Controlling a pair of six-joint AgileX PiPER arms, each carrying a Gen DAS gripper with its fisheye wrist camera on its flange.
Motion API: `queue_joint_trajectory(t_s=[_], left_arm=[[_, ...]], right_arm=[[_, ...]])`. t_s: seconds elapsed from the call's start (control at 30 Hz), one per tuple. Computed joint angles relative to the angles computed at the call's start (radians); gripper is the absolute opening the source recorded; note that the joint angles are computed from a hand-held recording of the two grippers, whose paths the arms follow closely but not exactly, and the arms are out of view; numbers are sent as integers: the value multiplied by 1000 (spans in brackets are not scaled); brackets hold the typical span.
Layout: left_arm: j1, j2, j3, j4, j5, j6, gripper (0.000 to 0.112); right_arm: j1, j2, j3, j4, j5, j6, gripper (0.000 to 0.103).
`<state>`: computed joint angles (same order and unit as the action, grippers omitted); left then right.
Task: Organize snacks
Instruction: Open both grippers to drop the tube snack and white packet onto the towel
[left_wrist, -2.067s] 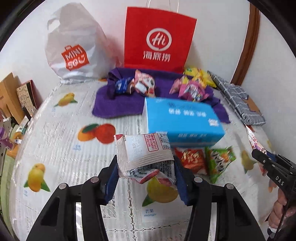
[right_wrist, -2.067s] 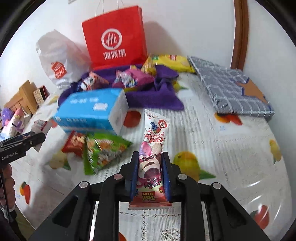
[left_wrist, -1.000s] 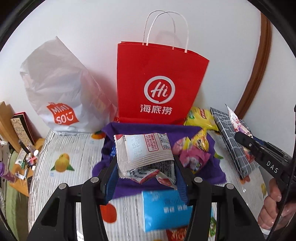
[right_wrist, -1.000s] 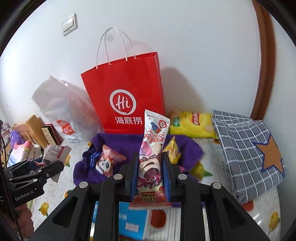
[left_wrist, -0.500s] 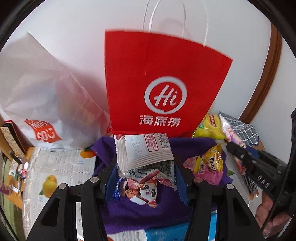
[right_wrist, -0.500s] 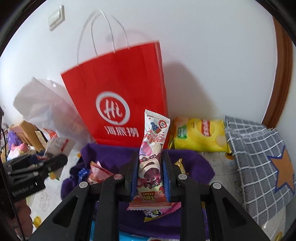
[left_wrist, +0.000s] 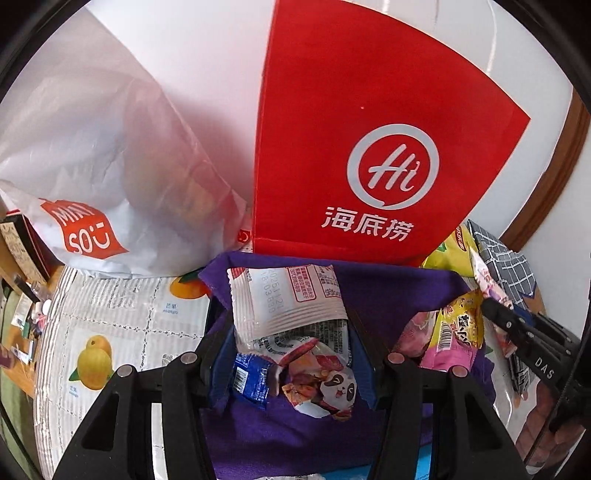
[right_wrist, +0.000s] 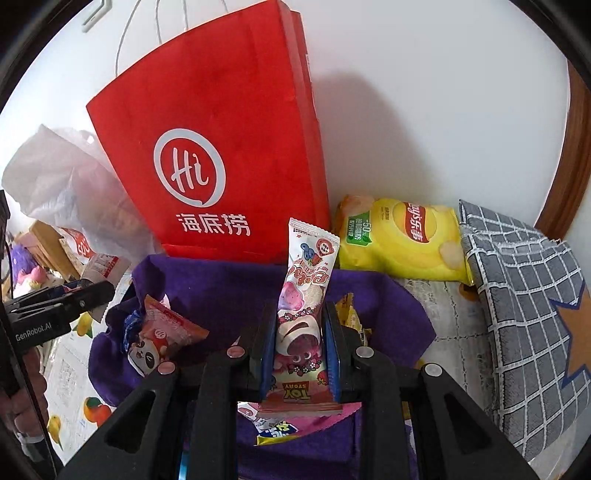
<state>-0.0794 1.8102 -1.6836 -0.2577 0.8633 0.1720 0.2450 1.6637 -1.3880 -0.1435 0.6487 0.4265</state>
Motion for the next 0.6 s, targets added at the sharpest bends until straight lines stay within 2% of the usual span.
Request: queue_joint_trajectory(t_s=[0.6], left_arm=[[-41, 9, 13, 14, 0, -11, 53]], right_arm=[[7, 73, -63, 62, 79, -111, 24]])
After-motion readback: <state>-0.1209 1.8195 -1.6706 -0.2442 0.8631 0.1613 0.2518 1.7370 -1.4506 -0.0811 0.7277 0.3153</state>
